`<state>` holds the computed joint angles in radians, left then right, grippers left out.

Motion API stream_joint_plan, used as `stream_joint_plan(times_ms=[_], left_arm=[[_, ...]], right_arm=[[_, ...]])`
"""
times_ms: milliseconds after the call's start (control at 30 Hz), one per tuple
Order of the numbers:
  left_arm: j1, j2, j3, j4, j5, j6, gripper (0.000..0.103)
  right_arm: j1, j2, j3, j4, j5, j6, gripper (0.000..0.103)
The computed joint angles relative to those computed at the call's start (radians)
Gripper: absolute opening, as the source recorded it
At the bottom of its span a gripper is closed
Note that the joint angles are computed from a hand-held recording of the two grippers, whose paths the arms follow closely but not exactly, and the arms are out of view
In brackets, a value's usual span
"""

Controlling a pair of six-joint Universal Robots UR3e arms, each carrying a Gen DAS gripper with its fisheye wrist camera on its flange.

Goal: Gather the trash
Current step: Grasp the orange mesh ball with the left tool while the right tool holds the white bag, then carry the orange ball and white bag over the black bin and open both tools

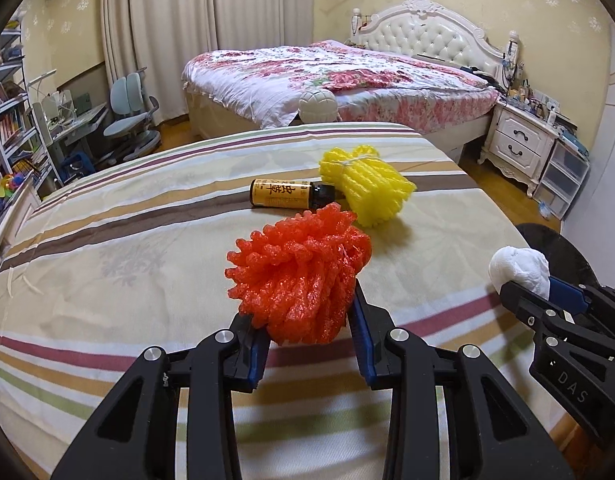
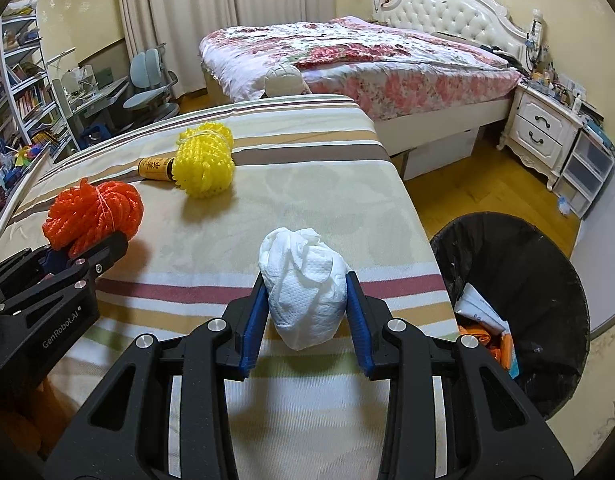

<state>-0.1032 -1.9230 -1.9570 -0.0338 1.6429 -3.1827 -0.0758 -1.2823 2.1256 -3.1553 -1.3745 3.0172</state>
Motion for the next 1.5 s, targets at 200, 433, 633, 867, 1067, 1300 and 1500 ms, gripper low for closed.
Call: stream_joint_plan(times_ms=[200, 433, 633, 867, 1067, 1300, 1500], left_arm=[[-0.03, 0.02, -0.039, 0.04, 0.02, -0.01, 0.036], [-0.085, 0.021, -0.049, 0.08, 0.037, -0.017, 0.036], [-0.143, -0.004, -0.01, 0.087, 0.04, -0.014, 0.036], [-0.225, -0.075, 0.114, 0.056, 0.053, -0.019, 0.036], [-0.296, -0.163, 0.267, 0.013, 0.056, -0.016, 0.036], [-0.35, -0.287, 0.479, -0.09, 0.046, -0.02, 0.036], [-0.382, -0.38, 0.639, -0.17, 0.067, -0.014, 0.036]], right_arm=[[-0.032, -0.077, 0.097, -0.033, 0.021, -0.008, 0.036], [-0.115, -0.166, 0.195, -0.06, 0.054, -0.021, 0.036], [-0.207, -0.219, 0.247, -0.074, 0.085, -0.041, 0.036], [-0.328, -0.246, 0.278, -0.093, 0.111, -0.059, 0.036], [-0.423, -0.253, 0.288, -0.105, 0.123, -0.078, 0.036], [-0.526, -0.23, 0.279, -0.116, 0.152, -0.099, 0.037], [-0.556, -0.179, 0.248, -0.132, 0.148, -0.097, 0.037]])
